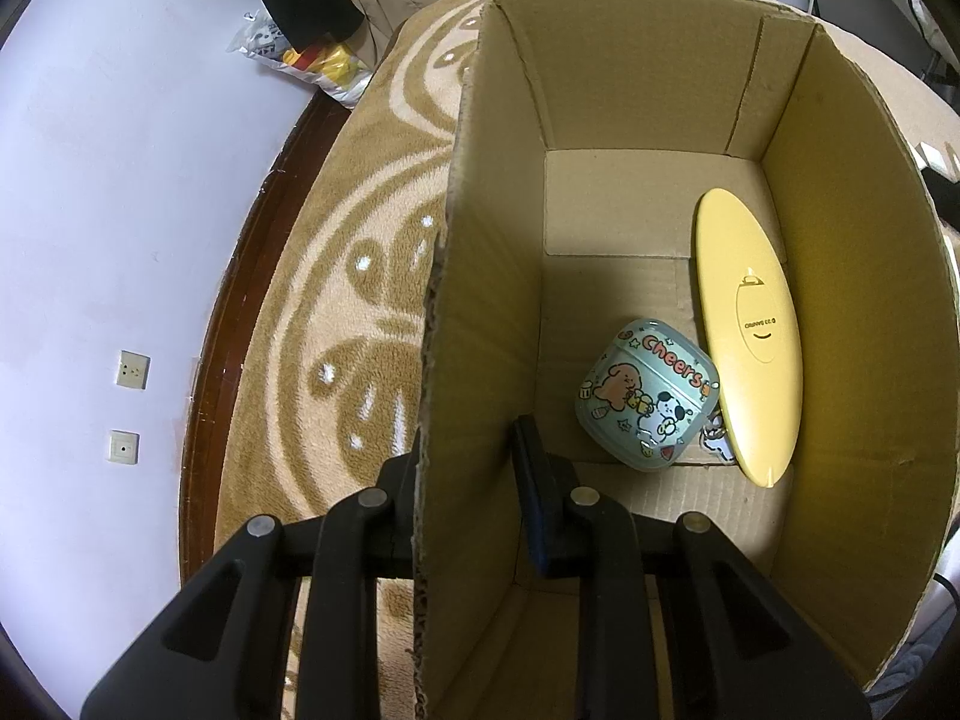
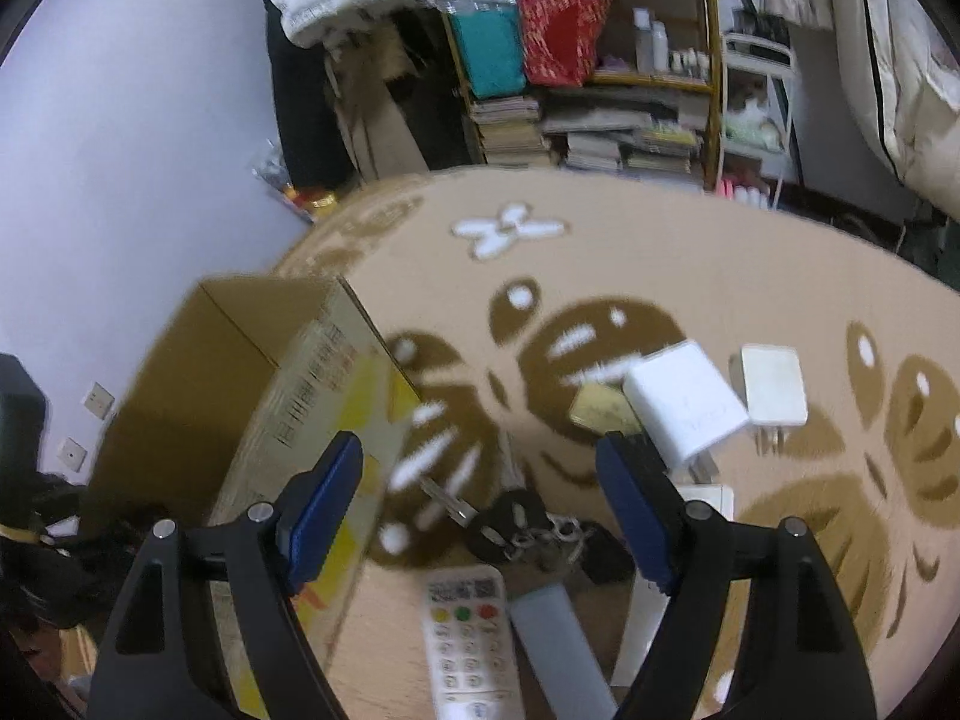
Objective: Organize rigid objects
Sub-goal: 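Move the right tool to the key bunch and grasp it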
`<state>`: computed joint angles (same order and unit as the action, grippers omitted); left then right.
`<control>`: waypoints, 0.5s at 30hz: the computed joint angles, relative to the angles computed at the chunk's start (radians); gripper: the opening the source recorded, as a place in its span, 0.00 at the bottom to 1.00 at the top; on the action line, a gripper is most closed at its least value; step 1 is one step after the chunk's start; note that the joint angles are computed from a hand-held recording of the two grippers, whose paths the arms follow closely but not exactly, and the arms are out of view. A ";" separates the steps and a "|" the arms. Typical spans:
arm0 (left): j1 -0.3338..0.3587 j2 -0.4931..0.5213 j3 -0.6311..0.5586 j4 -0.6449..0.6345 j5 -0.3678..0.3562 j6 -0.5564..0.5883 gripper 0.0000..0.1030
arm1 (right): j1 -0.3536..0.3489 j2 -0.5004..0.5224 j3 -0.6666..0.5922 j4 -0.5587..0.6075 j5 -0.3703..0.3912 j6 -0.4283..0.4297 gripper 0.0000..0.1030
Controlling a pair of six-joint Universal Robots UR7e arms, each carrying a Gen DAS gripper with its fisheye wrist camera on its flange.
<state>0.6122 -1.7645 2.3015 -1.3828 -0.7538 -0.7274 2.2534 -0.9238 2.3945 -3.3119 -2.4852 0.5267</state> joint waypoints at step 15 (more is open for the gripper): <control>-0.001 0.001 0.001 0.002 0.000 -0.002 0.24 | -0.118 0.047 0.045 -0.073 0.116 -0.036 0.72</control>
